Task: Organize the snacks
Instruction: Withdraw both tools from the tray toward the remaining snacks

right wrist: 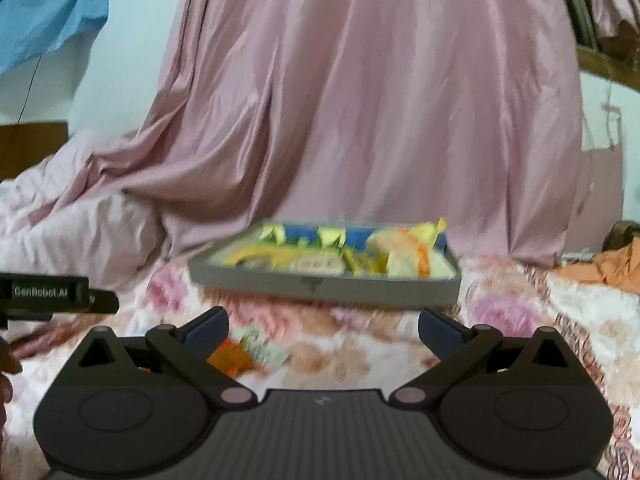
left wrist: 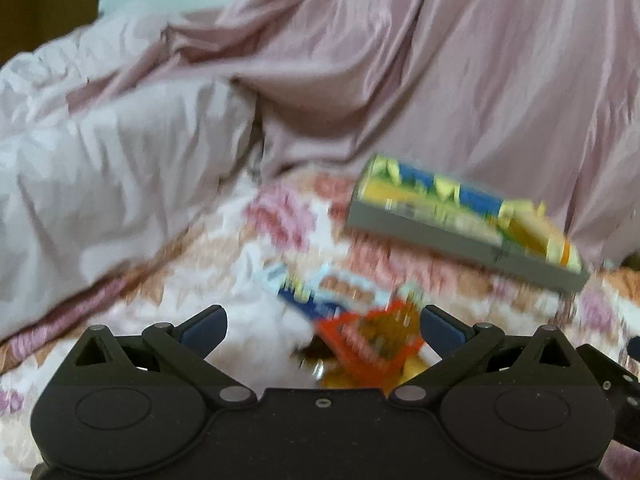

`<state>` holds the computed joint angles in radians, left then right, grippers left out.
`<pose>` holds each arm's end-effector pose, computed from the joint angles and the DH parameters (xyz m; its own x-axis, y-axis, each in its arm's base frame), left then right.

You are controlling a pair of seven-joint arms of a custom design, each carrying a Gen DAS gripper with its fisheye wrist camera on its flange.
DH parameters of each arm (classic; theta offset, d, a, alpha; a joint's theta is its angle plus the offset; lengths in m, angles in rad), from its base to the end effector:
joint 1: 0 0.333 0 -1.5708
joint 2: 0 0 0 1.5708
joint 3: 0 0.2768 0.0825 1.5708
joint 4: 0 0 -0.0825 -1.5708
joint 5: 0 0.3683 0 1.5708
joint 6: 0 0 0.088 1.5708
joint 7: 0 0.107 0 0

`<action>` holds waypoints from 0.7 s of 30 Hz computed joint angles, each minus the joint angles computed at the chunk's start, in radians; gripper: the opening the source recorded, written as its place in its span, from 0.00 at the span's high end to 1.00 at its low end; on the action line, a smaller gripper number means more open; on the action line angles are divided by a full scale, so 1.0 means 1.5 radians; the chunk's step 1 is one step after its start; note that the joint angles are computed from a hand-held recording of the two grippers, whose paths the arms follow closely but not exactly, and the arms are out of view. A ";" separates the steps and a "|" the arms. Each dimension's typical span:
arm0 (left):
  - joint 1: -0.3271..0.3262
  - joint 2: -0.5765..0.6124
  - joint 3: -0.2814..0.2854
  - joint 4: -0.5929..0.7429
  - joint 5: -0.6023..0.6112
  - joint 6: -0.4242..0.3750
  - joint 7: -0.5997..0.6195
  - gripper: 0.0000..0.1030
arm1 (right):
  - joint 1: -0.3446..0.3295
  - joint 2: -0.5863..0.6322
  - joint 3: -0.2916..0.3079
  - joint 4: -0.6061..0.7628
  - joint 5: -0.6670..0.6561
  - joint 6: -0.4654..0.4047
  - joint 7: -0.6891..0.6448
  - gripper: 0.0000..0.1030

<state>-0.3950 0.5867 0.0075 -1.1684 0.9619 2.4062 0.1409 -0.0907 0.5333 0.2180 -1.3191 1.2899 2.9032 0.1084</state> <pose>0.6814 -0.2741 0.5024 0.3969 -0.9010 0.1750 -0.4145 -0.3461 -0.8417 0.7153 -0.0055 0.4878 0.3628 -0.9318 -0.0110 -0.2801 -0.0978 -0.9550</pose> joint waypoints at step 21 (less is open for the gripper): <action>0.056 -0.025 -0.040 -0.105 -0.106 0.059 0.113 0.01 | 0.084 0.043 -0.109 0.017 -0.443 -0.180 0.339 0.00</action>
